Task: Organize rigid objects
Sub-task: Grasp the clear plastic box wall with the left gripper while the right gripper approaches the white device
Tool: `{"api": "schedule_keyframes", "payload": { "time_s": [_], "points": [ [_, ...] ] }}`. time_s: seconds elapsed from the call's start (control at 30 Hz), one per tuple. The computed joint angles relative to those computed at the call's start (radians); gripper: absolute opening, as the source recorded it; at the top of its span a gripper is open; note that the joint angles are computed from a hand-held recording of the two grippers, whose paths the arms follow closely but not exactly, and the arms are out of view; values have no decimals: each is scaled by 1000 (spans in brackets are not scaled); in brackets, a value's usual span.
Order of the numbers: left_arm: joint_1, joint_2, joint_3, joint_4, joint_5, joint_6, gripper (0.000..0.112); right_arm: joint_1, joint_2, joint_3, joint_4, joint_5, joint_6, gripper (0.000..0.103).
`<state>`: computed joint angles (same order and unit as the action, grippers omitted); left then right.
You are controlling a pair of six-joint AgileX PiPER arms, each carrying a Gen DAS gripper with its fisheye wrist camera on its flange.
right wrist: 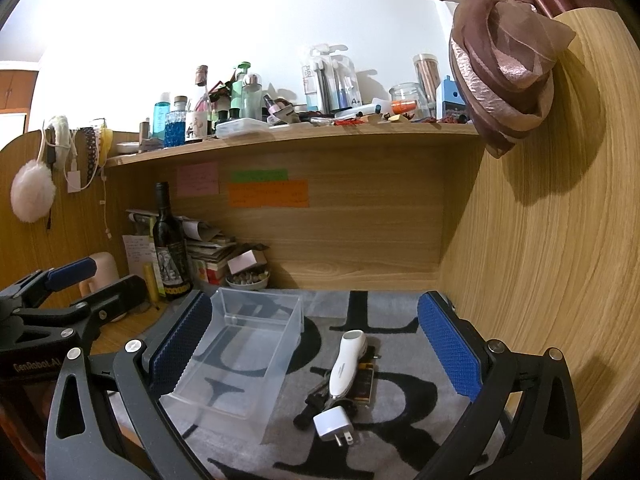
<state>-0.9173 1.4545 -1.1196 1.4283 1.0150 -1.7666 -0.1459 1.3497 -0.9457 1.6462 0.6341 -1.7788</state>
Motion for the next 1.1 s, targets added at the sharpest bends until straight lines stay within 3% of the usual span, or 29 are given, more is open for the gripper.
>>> {"api": "schedule_keyframes", "payload": {
  "time_s": [0.27, 0.4, 0.57, 0.7, 0.97, 1.1],
  "points": [
    [47, -3, 15, 0, -68, -6, 103, 30, 42, -28, -8, -19, 5, 103],
    [110, -4, 19, -49, -118, 8, 85, 48, 94, -64, -10, -46, 11, 102],
    [233, -4, 34, -117, -213, 40, 79, 44, 172, -135, -94, -58, 110, 90],
    [334, 28, 24, -209, -256, 110, 67, 43, 236, -202, -194, -78, 216, 80],
    [534, 135, -55, -516, -405, 472, 44, 75, 361, -346, -458, -129, 462, 58],
    [622, 195, -108, -783, -467, 773, 34, 90, 441, -450, -649, -102, 645, 50]
  ]
}}
